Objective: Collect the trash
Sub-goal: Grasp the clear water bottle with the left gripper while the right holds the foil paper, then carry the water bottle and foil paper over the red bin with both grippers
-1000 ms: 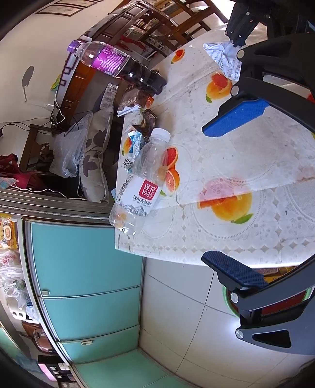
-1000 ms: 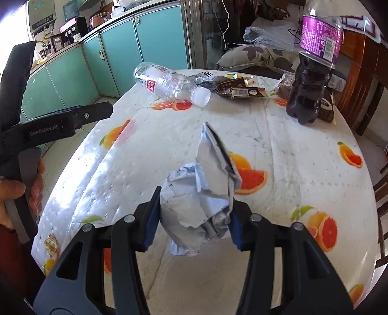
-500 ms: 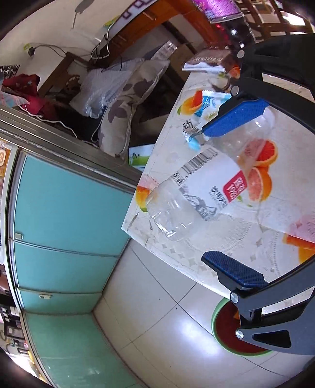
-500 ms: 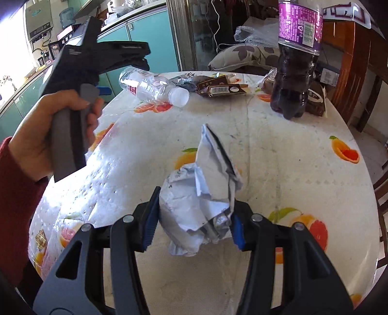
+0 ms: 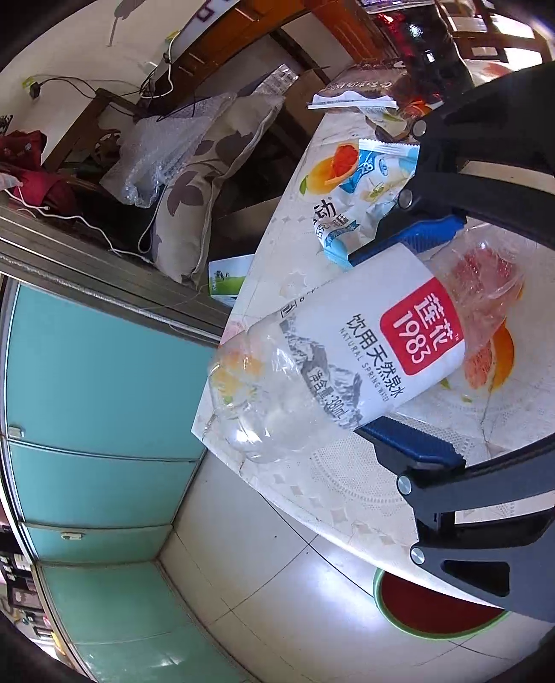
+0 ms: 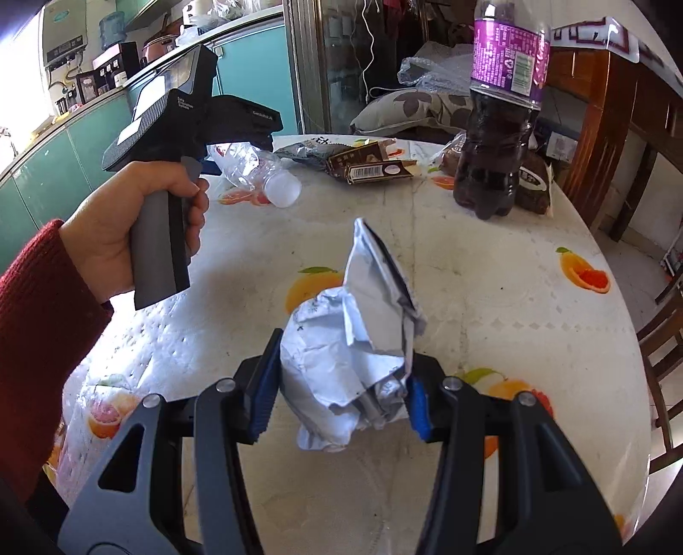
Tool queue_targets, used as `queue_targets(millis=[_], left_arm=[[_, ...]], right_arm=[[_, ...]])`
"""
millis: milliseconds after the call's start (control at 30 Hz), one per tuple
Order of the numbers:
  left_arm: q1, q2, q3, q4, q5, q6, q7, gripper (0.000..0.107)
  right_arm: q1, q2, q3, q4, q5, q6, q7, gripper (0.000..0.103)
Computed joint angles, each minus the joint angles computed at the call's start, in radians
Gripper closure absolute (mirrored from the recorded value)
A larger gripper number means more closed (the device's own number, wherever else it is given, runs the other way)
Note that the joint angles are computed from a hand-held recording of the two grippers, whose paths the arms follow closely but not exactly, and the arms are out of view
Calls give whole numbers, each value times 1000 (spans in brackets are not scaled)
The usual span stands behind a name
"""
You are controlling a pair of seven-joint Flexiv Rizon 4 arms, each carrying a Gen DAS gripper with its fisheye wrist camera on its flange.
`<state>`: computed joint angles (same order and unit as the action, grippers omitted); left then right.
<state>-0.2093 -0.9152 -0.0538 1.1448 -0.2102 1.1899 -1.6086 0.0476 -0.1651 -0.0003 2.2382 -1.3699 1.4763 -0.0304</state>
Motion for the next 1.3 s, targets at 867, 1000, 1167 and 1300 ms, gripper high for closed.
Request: queue_targets(millis=[867,1000,1167,1300], left_arm=[[367,387,-470,765,-185,407,753,43],[405,405,-506,807,-112,495,748,43],[466,419,-553,834,-28,556,711,43],[495,421,-568,835,37,584,676,43]], right_arm=[[54,-22,-3,-16,41,-57,-22,54],[56,-17,5,-20,22,-85,-6,54],[63,-22,15,-27,35,-119,-21,54],[66,-22,14,-32,18,-132,-5,54]])
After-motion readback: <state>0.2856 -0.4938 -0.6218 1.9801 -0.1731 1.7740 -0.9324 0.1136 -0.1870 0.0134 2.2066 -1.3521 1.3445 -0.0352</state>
